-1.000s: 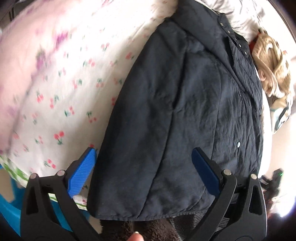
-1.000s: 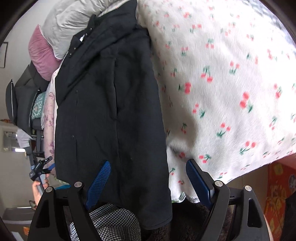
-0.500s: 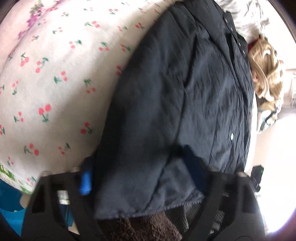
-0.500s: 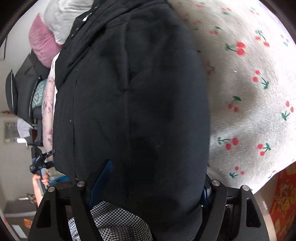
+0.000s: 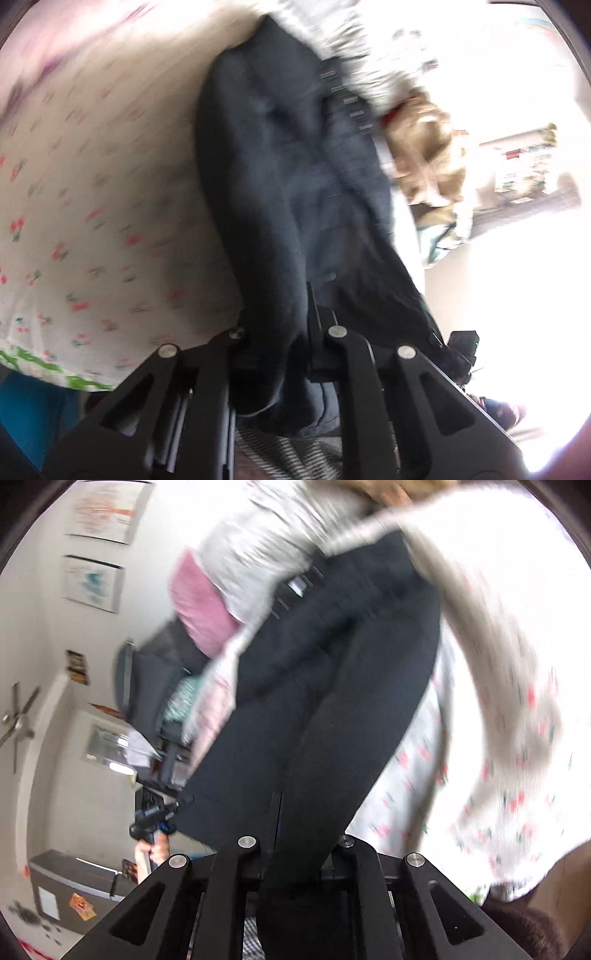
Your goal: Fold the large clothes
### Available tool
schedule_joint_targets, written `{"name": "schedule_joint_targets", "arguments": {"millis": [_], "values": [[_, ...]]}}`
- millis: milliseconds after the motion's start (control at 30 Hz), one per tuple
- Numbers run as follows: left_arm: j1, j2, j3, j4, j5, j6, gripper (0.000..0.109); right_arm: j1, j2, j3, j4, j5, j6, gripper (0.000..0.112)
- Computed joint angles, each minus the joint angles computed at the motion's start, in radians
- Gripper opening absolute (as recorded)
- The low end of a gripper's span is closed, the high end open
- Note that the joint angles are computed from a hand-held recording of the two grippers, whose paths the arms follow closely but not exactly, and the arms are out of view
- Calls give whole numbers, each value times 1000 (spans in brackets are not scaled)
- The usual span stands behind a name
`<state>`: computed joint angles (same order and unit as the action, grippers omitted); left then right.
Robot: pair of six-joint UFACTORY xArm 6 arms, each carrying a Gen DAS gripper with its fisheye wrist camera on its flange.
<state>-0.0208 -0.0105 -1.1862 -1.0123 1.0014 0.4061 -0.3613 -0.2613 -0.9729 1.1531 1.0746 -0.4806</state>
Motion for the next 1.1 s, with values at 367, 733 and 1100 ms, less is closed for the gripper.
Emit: {"name": "schedule_joint_targets", "arguments": {"millis": [367,733,1100], "values": [[-36,-294,60,-102,-26,138,12,-131,-172,-71,46,29,-49,9],[-72,-282,25,-30,-190,104,13,-109,-123,-206,-46,-49,-9,9],[-190,175,-304,305,-583,-244,14,71,349,-461,-265,-496,228,9]]}}
